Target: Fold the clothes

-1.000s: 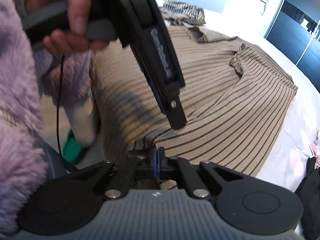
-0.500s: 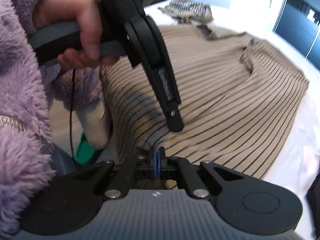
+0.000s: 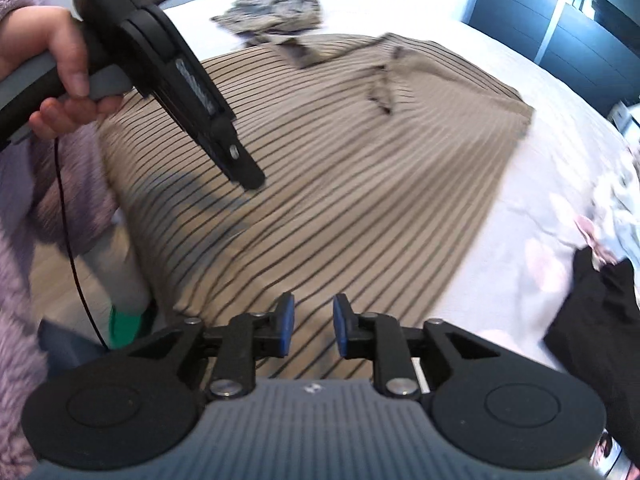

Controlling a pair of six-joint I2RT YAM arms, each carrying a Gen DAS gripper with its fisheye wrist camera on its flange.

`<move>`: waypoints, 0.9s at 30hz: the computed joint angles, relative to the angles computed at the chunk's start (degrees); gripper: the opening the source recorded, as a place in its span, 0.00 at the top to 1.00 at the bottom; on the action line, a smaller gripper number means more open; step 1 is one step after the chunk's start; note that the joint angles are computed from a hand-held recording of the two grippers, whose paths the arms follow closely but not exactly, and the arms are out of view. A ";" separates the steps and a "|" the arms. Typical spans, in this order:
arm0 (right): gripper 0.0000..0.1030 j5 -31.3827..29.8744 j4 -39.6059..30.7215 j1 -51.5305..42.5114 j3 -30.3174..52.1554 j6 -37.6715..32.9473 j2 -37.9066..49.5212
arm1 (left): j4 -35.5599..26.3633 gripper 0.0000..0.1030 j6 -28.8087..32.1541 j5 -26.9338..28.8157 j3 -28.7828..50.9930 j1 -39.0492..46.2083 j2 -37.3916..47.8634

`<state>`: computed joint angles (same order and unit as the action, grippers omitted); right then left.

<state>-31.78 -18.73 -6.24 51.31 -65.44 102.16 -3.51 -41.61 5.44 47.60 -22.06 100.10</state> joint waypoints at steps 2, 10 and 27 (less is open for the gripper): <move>0.73 1.47 1.57 1.10 1.43 1.61 1.28 | -1.38 0.81 2.73 -1.59 2.53 2.42 0.85; 0.68 6.83 7.84 5.68 6.87 11.70 6.99 | 1.05 0.81 9.62 -1.03 11.91 11.78 9.19; 0.67 13.28 7.22 8.60 19.19 23.07 19.56 | 6.46 0.98 5.55 -2.02 25.21 18.36 25.36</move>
<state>-18.50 -11.51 2.35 70.50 -42.37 121.72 2.95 -36.05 3.42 72.80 -3.70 125.46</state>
